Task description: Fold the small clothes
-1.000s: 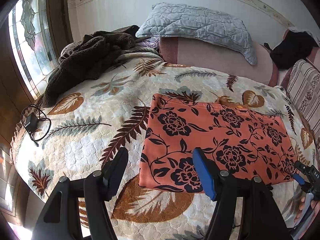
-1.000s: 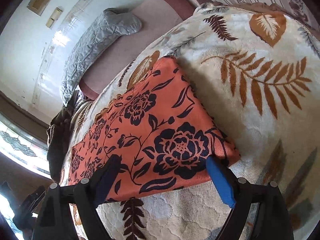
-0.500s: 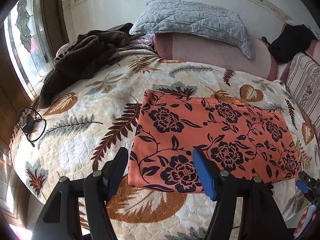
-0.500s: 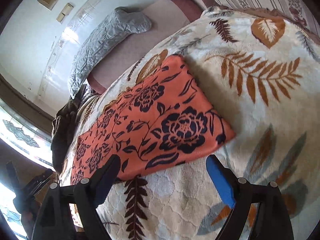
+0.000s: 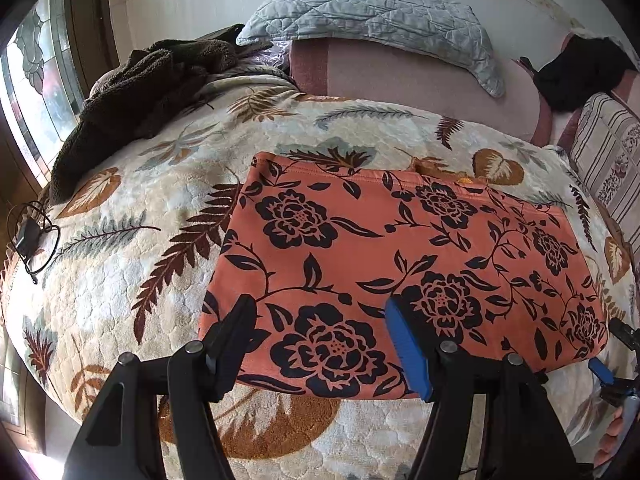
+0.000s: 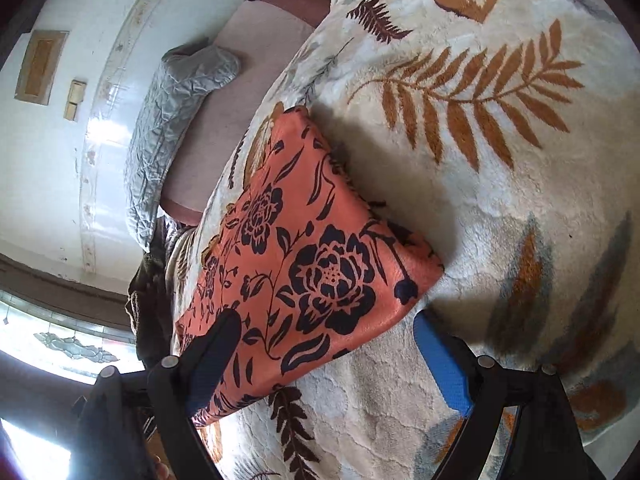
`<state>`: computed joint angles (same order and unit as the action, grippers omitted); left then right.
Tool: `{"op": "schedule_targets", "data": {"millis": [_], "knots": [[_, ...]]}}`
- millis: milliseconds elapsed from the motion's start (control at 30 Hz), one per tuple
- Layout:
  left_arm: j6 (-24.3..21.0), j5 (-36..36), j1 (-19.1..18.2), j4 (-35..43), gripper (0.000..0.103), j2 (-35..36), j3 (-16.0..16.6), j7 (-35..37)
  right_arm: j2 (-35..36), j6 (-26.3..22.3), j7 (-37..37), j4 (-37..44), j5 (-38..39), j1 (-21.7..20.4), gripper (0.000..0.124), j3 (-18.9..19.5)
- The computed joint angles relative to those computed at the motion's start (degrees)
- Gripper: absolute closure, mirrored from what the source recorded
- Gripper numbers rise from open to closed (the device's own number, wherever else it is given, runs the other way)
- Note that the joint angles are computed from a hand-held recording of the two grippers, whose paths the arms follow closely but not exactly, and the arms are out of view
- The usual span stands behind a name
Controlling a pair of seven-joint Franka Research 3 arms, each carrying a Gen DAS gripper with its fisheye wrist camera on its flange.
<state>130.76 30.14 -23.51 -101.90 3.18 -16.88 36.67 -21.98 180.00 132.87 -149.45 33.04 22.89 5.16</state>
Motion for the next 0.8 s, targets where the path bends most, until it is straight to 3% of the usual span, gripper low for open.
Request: {"op": "schedule_targets", "data": {"millis": [100,200,333,367,400,433,467,533,600,667,700,733,800], "knots": [[-0.31,0.37,-0.53,0.96,0.035,1.56,-0.18,-0.25,0.46,2.15,-0.17,-0.30,1.44,1.47,0.034,-1.21],[0.84,0.05,-1.04,1.74,0.035,2.90,-0.16,-1.18,1.19,1.44,-3.03,0.67,3.51,5.91,0.037,-5.97],[0.73,0.76,-2.62,5.61,0.035,6.62,-0.14,-0.98,3.11,-3.67,-4.98,4.18,3.84,3.56,0.058,-5.67],[0.80,1.15,-3.11,6.57,0.035,7.58,-0.04,-0.87,3.76,-5.60,-4.97,5.20,3.17,2.21,0.074,-4.90],[1.02,1.12,-3.48,7.41,0.035,8.53,0.04,-0.32,4.59,-8.27,-4.55,6.34,1.92,0.49,0.101,-3.93],[0.19,0.82,-3.93,8.81,0.035,9.84,0.10,0.43,5.68,-11.37,-4.49,7.65,0.54,-0.88,0.113,-3.30],[-1.42,0.65,-4.51,10.46,0.035,11.26,0.23,1.17,6.40,-13.29,-3.88,8.53,-2.06,-2.73,0.114,-1.97],[-3.74,0.25,-5.42,12.55,0.035,12.86,0.55,2.91,5.09,-16.61,4.02,9.90,-16.66,-10.84,0.115,5.24],[-0.39,3.58,-6.36,9.74,0.035,10.95,1.63,-0.21,2.93,-17.90,9.36,10.81,-26.93,-14.80,0.115,9.33],[-0.36,6.67,-7.19,9.11,0.031,11.02,2.03,-2.32,3.33,-18.62,8.32,11.13,-27.69,-13.11,0.108,7.93],[-2.06,4.93,-7.02,10.47,0.029,12.55,1.53,-0.11,4.72,-19.87,5.37,11.68,-25.88,-11.04,0.098,5.71],[-4.00,3.15,-6.47,11.97,0.028,14.40,0.62,2.70,6.05,-20.92,1.09,11.77,-21.42,-7.19,0.090,1.69],[-2.66,7.52,-8.30,10.73,0.025,13.88,2.16,1.84,3.95,-16.53,-7.69,8.10,-8.18,-2.53,0.086,-2.70]]}}
